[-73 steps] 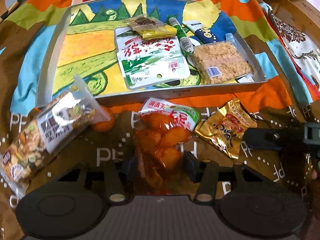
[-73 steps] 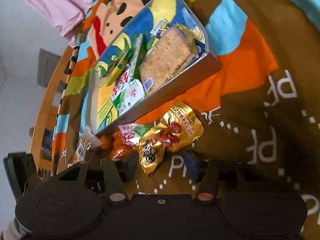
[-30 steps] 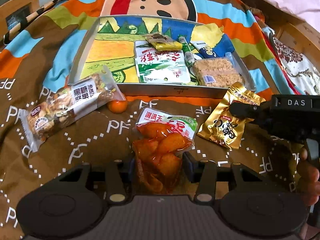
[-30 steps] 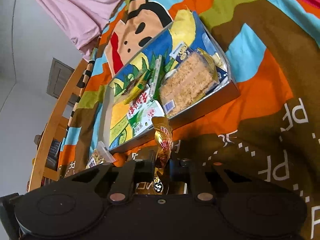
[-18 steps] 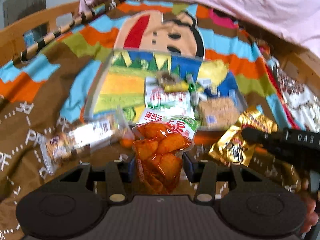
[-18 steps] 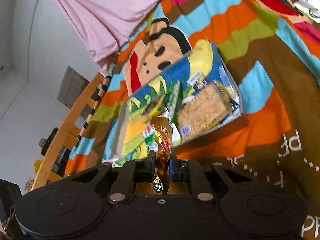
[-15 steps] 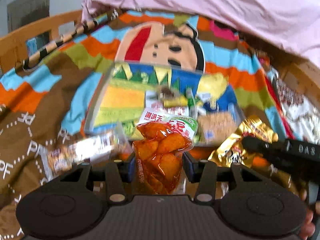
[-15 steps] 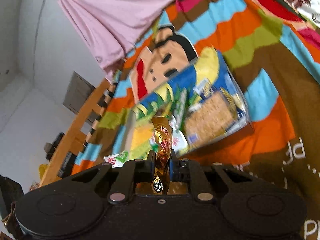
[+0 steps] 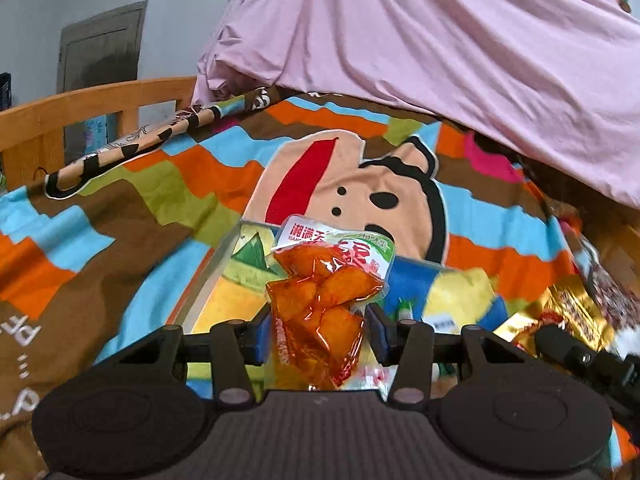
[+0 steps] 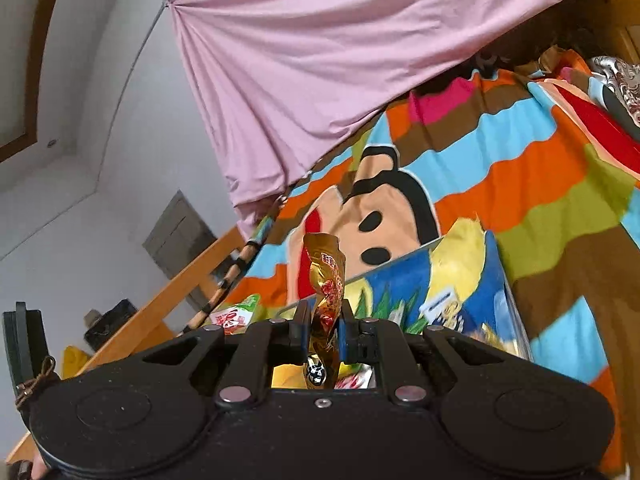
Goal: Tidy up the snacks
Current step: 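Lower the orange bag into the tray with the left tool while the right lowers the gold packet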
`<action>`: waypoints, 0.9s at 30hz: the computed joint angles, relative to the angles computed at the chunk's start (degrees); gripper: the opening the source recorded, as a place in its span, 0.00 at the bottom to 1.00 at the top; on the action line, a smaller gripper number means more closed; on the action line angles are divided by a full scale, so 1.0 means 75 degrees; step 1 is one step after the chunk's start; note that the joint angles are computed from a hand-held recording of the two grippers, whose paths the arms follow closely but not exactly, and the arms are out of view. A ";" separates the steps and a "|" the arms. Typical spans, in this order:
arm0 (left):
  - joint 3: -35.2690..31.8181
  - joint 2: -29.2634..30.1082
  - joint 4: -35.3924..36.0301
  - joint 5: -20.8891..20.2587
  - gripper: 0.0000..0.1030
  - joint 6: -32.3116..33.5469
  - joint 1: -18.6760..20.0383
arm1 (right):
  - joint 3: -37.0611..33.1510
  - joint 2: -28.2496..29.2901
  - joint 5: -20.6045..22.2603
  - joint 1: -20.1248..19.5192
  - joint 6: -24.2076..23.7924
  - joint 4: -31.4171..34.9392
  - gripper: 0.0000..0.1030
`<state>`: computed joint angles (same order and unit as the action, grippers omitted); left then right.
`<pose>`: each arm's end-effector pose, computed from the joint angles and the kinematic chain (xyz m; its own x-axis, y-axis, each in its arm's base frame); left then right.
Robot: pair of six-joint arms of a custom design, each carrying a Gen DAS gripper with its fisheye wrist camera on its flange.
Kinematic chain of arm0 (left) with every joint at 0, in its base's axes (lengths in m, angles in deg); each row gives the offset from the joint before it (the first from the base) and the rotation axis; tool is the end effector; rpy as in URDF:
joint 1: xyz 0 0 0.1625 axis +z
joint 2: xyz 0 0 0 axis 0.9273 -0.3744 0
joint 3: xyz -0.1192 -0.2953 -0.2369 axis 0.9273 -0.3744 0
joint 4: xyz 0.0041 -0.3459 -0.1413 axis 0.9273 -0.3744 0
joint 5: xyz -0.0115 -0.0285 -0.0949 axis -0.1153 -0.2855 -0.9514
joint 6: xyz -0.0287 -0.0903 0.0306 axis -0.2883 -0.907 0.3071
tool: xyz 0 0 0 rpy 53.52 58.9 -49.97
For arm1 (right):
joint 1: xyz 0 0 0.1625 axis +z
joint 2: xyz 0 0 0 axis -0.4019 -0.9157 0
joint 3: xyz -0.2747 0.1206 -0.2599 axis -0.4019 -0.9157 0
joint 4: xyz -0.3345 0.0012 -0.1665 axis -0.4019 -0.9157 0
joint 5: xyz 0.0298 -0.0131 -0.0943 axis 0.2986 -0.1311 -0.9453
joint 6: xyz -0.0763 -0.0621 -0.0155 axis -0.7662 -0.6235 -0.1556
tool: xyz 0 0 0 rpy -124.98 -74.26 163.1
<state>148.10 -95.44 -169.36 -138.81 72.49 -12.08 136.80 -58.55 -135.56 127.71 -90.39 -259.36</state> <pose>-0.0716 -0.4510 0.1760 -0.8182 0.1945 -0.5411 0.5444 0.5648 -0.6202 0.1976 -0.3619 0.0142 -0.9869 0.0172 0.1607 -0.1482 0.3005 -0.9422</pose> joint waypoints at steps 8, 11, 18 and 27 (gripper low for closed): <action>-0.1172 0.1224 0.0038 -0.0259 0.50 0.0404 0.0361 | -0.0866 0.0076 -0.0162 -0.0514 -0.0536 0.0764 0.14; -0.1456 0.1479 0.0259 -0.0273 0.50 0.0377 0.0470 | -0.0959 0.0096 -0.0227 -0.0663 -0.0659 0.0804 0.14; -0.1700 0.1810 0.0374 -0.0245 0.50 0.0506 0.0553 | -0.1060 0.0010 -0.0012 -0.1009 -0.0575 0.1222 0.14; -0.1763 0.1990 0.0480 -0.0192 0.52 0.0472 0.0542 | -0.1539 0.0136 -0.1256 -0.0801 -0.1196 0.1594 0.21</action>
<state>134.88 -80.51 -165.76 -140.26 76.03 -8.02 125.26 -57.53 -144.98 121.70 -99.37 -247.40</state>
